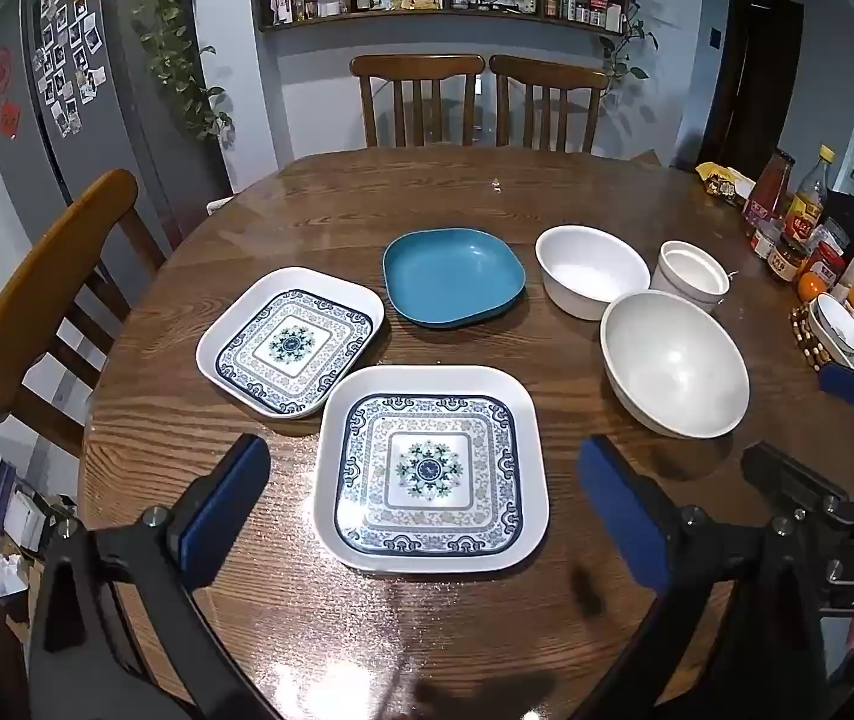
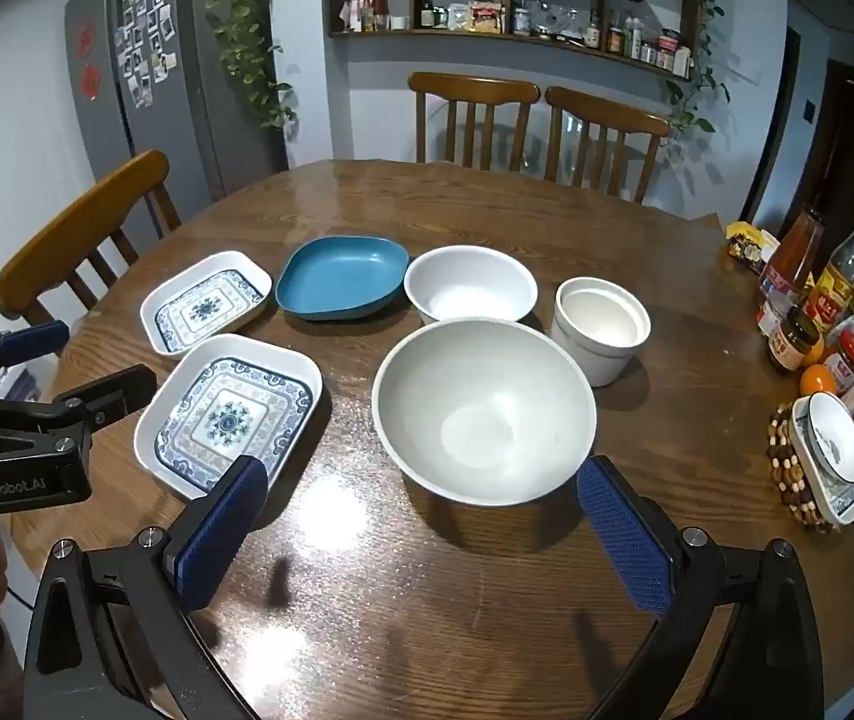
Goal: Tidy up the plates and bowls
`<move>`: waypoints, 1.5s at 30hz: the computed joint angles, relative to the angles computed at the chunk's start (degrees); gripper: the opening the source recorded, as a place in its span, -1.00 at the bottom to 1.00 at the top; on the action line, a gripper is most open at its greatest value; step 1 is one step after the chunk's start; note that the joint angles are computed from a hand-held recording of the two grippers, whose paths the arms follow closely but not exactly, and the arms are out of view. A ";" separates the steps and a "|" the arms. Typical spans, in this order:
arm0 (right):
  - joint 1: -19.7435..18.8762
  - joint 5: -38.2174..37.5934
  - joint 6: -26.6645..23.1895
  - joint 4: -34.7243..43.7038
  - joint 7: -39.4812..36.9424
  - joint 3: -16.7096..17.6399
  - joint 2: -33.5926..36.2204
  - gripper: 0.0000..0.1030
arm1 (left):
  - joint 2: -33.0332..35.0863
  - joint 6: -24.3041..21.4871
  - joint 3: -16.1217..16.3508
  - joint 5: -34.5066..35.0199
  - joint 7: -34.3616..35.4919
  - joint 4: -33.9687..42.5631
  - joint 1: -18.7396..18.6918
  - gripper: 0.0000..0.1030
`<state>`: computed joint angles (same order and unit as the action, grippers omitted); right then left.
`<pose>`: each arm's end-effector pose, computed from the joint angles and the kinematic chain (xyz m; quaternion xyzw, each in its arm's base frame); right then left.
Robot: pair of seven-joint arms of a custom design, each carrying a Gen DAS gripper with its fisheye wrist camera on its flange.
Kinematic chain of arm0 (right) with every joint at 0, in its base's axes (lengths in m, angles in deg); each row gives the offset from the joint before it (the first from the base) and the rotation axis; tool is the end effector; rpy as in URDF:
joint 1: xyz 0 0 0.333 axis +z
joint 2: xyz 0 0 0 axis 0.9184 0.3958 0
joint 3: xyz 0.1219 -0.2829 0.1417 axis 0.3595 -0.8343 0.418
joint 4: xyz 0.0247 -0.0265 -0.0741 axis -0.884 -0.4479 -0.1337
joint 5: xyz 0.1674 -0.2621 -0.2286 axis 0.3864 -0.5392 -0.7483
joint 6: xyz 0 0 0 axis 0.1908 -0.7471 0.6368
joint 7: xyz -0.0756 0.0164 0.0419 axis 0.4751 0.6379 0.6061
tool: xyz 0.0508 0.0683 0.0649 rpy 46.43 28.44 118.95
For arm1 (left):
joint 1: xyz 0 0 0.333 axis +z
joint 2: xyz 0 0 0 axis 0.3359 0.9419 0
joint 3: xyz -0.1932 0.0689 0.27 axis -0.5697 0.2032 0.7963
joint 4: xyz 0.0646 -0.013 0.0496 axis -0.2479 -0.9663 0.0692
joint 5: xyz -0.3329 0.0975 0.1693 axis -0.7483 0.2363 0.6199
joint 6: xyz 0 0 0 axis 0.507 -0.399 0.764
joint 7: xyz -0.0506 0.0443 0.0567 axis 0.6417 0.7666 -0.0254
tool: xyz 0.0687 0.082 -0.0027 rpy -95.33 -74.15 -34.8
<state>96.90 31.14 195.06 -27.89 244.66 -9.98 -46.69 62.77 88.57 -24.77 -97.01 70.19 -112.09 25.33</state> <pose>0.5881 0.3294 0.4406 -0.5693 0.7266 -0.3092 0.2288 0.7057 -0.0996 0.4409 -0.4445 0.8174 -0.3187 0.1808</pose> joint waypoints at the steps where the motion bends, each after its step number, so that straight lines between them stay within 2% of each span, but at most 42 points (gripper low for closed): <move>1: 0.06 -0.24 0.00 -0.05 0.14 -0.08 -0.02 1.00 | 0.00 -0.17 0.15 0.21 -0.23 0.05 -0.13 0.98; 10: -0.22 -0.29 1.02 -0.93 0.91 -0.08 -0.49 1.00 | 0.19 0.08 0.24 0.78 -0.58 0.10 -0.32 0.98; 20: -0.41 -0.51 1.22 -1.23 1.14 -0.02 -0.69 1.00 | 0.12 3.78 -0.99 0.90 0.57 -1.54 0.21 0.98; 28: -0.44 -0.77 1.18 -1.56 1.43 0.06 -0.87 1.00 | -0.01 5.42 -0.89 2.52 -0.79 -2.09 -0.14 0.98; 34: -0.53 -0.82 1.42 -1.46 1.55 0.03 -0.82 1.00 | -0.11 8.95 -0.37 4.85 -2.38 -3.28 -0.87 0.98; 45: -0.73 -0.98 1.19 -1.96 1.76 0.24 -1.25 1.00 | -0.13 10.29 -2.62 6.68 -3.26 -4.05 0.99 0.98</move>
<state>96.17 30.16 196.25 -29.84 246.41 -9.74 -47.94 62.65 98.86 -27.39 -90.32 66.93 -116.14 26.31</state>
